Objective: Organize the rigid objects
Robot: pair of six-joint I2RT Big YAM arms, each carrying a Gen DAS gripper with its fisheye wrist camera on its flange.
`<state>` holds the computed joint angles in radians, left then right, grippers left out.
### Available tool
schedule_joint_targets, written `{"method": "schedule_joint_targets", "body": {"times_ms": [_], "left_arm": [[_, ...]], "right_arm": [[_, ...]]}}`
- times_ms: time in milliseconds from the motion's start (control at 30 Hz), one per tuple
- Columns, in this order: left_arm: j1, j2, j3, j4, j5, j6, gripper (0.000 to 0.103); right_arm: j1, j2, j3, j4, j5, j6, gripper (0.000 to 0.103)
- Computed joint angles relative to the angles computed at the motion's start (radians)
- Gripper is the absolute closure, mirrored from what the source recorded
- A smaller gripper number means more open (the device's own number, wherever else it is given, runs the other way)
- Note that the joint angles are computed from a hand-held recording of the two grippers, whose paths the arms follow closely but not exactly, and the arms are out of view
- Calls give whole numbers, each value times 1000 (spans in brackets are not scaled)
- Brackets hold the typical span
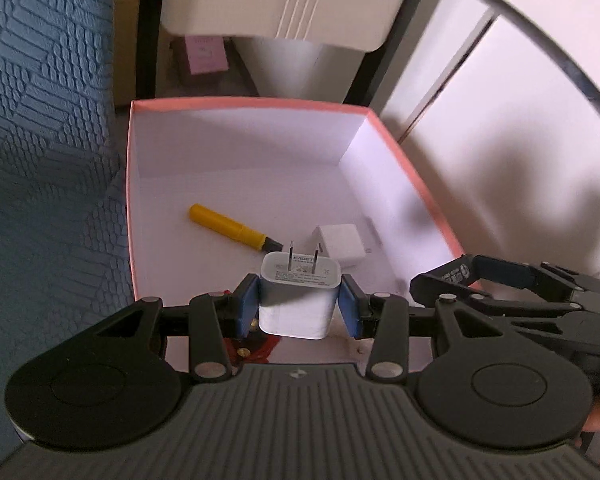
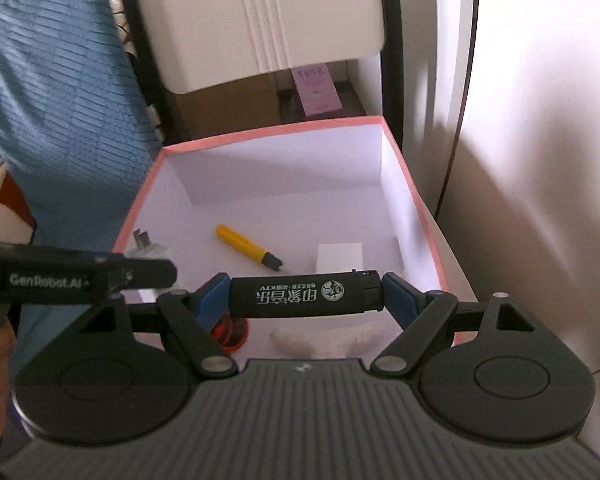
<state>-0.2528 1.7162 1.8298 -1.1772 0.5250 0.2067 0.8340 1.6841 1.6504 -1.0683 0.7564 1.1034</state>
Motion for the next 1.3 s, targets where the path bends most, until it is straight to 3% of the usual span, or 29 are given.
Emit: {"method": "schedule_joint_targets", "body": {"times_ms": [200, 500, 633, 733, 933, 1300], "left_arm": [[-25, 67, 72, -59, -35, 15, 54], [-22, 89, 78, -84, -31, 23, 53], [-21, 79, 67, -78, -34, 14, 51], [-15, 57, 45, -63, -29, 12, 51], [16, -22, -9, -15, 13, -6, 48], [105, -171, -84, 58, 111, -36, 35]], "right_arm": [[-57, 14, -42, 51, -135, -46, 18], [-69, -1, -100, 91, -165, -30, 19], [-73, -20, -136, 129, -176, -11, 6], [-69, -28, -136, 129, -168, -3, 6], [-24, -61, -125, 110, -67, -9, 6], [120, -74, -21, -2, 163, 77, 6]]}}
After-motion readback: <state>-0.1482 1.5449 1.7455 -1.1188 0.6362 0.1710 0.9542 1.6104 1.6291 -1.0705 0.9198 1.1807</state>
